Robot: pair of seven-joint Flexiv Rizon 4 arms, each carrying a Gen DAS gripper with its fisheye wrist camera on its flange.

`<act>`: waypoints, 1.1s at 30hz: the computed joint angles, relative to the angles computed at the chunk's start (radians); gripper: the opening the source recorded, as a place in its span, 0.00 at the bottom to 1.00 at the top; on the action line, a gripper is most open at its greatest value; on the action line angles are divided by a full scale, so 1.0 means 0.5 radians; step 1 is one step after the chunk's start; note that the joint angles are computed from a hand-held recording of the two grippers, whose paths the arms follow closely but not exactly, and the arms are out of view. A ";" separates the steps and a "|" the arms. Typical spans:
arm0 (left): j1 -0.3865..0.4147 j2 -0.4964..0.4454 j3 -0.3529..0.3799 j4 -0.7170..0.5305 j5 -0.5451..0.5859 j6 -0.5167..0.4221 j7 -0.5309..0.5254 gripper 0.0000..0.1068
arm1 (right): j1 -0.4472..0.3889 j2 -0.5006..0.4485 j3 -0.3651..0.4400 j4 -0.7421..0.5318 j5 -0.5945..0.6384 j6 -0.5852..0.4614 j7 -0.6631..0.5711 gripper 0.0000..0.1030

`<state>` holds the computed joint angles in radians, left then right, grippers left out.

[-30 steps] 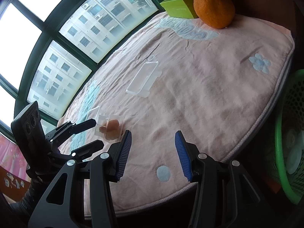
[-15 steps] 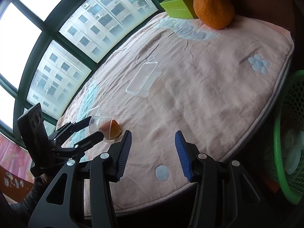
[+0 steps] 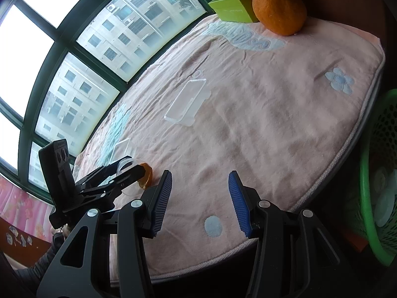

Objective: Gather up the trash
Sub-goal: 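Lift and carry the clear container with the left gripper, then grasp the orange peel with bread with the right gripper while the left gripper holds the clear cup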

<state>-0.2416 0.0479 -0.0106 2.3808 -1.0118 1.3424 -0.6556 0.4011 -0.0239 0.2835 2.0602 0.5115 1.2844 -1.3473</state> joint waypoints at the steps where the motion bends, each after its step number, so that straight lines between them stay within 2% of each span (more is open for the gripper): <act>1: -0.002 -0.003 -0.004 -0.001 0.015 0.009 -0.006 0.70 | 0.001 0.000 0.000 0.002 -0.008 0.002 0.004 0.47; 5: -0.029 0.016 -0.005 -0.009 -0.148 -0.015 0.070 0.67 | 0.000 0.013 -0.002 0.012 -0.006 0.012 0.010 0.47; 8: -0.038 0.040 -0.003 -0.005 -0.181 -0.023 0.097 0.60 | -0.001 0.020 -0.006 0.022 -0.006 0.025 0.019 0.47; 10: -0.034 0.051 0.002 0.009 -0.124 0.000 0.071 0.54 | -0.001 0.025 -0.008 0.027 -0.003 0.032 0.021 0.47; 12: -0.029 0.055 0.005 0.019 -0.049 0.025 0.028 0.52 | 0.002 0.031 -0.008 0.032 0.008 0.037 0.014 0.47; 24: -0.056 0.094 0.025 0.069 0.199 0.165 -0.118 0.50 | 0.017 0.059 -0.019 0.059 0.002 0.053 0.033 0.47; 26: -0.047 0.111 0.018 0.097 0.361 0.288 -0.198 0.50 | 0.018 0.059 -0.021 0.068 -0.030 0.063 0.052 0.47; 28: 0.020 0.140 0.004 0.127 0.687 0.425 -0.349 0.50 | 0.017 0.057 -0.026 0.069 -0.059 0.060 0.065 0.47; 31: 0.070 0.186 -0.003 0.163 0.993 0.597 -0.428 0.50 | 0.017 0.043 -0.030 0.087 -0.197 0.074 0.147 0.47; 33: 0.275 0.226 -0.121 0.178 1.310 0.665 -0.578 0.50 | 0.017 0.028 -0.028 0.073 -0.206 0.072 0.145 0.47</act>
<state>-0.1040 0.1610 -0.0708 2.4698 -0.3567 1.6748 -0.9443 0.4097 -0.0098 0.2693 2.0965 0.4084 1.3206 -1.2749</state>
